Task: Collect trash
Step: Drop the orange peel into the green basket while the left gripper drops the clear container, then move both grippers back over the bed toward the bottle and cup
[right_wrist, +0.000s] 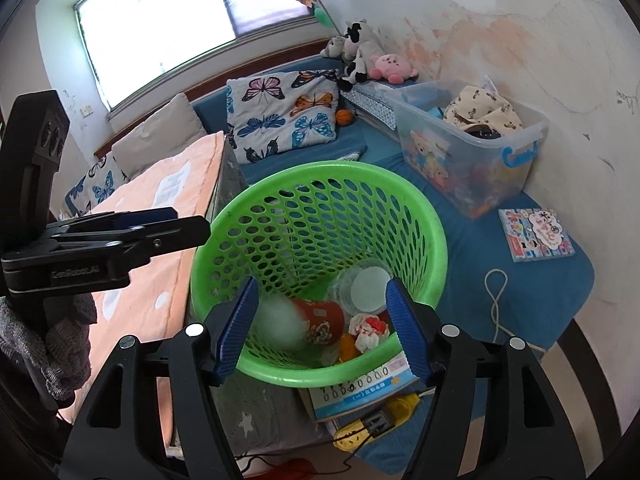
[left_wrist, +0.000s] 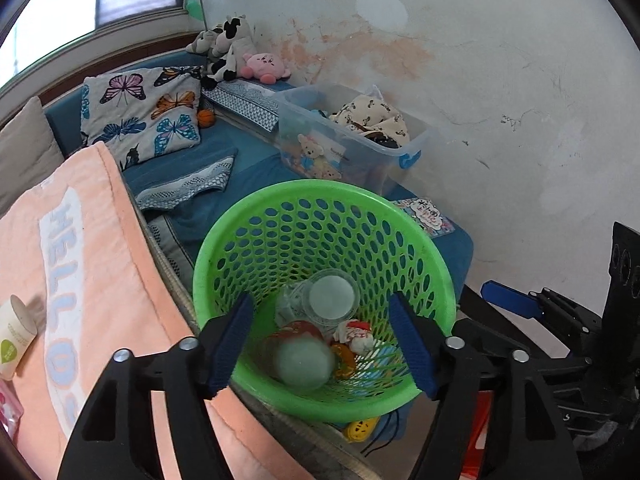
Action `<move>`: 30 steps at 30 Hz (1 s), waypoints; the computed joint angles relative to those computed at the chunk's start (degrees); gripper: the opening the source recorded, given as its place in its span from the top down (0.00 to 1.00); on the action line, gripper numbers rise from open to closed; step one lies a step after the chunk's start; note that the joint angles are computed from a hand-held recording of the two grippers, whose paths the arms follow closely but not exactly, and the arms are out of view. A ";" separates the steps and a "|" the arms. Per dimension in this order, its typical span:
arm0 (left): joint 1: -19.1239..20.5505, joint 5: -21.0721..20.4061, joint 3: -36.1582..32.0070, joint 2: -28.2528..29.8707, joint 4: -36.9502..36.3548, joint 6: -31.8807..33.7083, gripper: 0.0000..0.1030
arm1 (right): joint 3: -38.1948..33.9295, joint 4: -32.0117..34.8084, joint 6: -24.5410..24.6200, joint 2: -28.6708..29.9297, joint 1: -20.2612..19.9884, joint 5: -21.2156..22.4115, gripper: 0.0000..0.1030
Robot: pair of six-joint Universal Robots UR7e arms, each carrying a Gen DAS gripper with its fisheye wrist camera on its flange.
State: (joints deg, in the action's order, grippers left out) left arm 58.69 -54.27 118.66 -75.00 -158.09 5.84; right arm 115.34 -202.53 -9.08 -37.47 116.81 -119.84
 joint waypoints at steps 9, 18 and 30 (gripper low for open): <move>-0.85 5.02 3.75 -5.85 -1.45 0.66 0.34 | -1.48 0.99 -1.05 0.82 1.18 1.15 0.32; 0.81 12.54 6.72 -14.08 -1.83 1.30 0.34 | -5.81 4.71 -1.83 3.36 3.19 3.15 0.32; 7.34 20.59 7.49 -23.70 -2.28 -0.91 0.34 | -14.04 11.06 -4.46 8.16 6.30 6.40 0.28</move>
State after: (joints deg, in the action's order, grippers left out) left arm 66.03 -33.67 126.15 -98.70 -160.37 4.94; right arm 101.30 -191.47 -13.54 -29.30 123.11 -113.44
